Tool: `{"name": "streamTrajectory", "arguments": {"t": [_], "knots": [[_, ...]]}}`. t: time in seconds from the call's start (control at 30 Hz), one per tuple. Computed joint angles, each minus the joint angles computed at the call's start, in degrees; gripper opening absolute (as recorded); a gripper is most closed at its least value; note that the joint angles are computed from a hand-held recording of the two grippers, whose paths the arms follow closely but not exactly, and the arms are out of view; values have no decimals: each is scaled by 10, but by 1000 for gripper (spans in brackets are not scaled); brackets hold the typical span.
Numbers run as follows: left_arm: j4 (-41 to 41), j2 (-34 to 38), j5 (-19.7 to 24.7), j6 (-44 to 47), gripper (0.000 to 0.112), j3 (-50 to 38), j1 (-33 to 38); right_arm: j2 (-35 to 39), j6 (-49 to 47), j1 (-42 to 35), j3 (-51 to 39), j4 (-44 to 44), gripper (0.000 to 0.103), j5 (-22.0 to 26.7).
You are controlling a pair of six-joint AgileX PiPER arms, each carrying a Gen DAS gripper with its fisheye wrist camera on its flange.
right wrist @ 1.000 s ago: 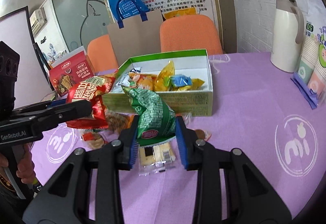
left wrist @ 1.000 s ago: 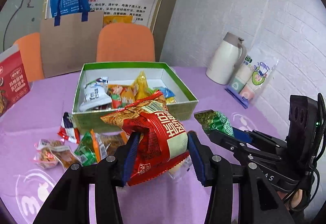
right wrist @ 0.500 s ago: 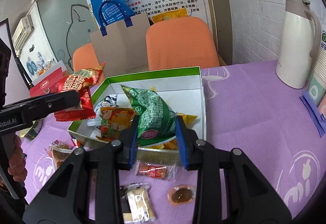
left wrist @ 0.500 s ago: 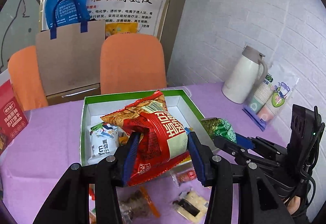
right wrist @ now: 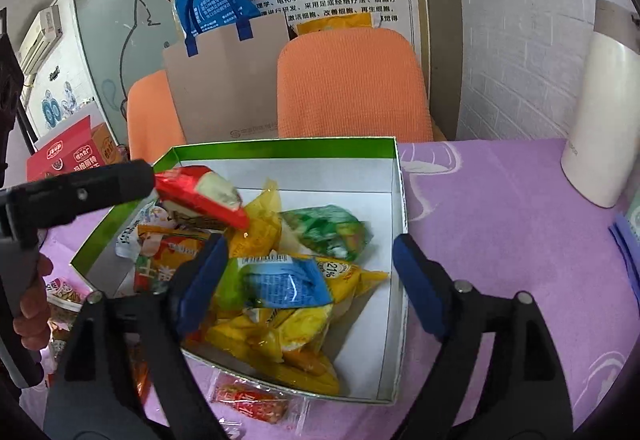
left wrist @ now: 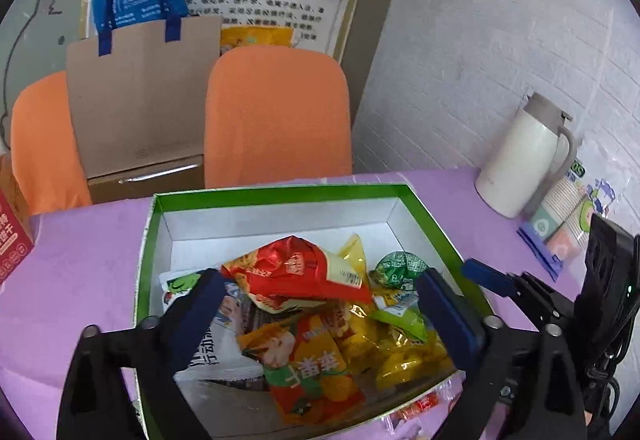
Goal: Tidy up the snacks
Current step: 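Carry both packs into the green box and open both grippers, then move both grippers back to the snacks on the table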
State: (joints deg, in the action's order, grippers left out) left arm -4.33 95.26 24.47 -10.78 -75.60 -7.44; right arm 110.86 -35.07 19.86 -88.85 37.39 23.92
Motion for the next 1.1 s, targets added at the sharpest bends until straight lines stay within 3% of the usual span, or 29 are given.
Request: {"name": "streamTrajectory", "arguments": {"t": [0.03,0.13,0.33,0.57,0.77,0.9,0.97,1.1], "knots": [[4,-9,-18,-5,103,14,1,-4,-23,-2,7,20,87,-2],[24,-11,-5,-24,103,9,3,-14,-14,-3,16,14,95,0],[59,-49,-2,-58,103,38,-8,-55,-1,0,51,12,96,0],[211,-139,16,-205,103,96,-64,-150,-29,3,143,49,100,-12],[303,-220,59,-313,103,144,-126,-225,-21,9,213,51,101,-8],[359,-270,132,-389,103,174,-174,-272,-8,4,266,56,101,-1],[362,-299,143,-411,103,202,-184,-287,-42,-9,292,100,101,17],[387,-351,157,-477,103,274,-209,-309,-17,-5,340,81,101,16]]}}
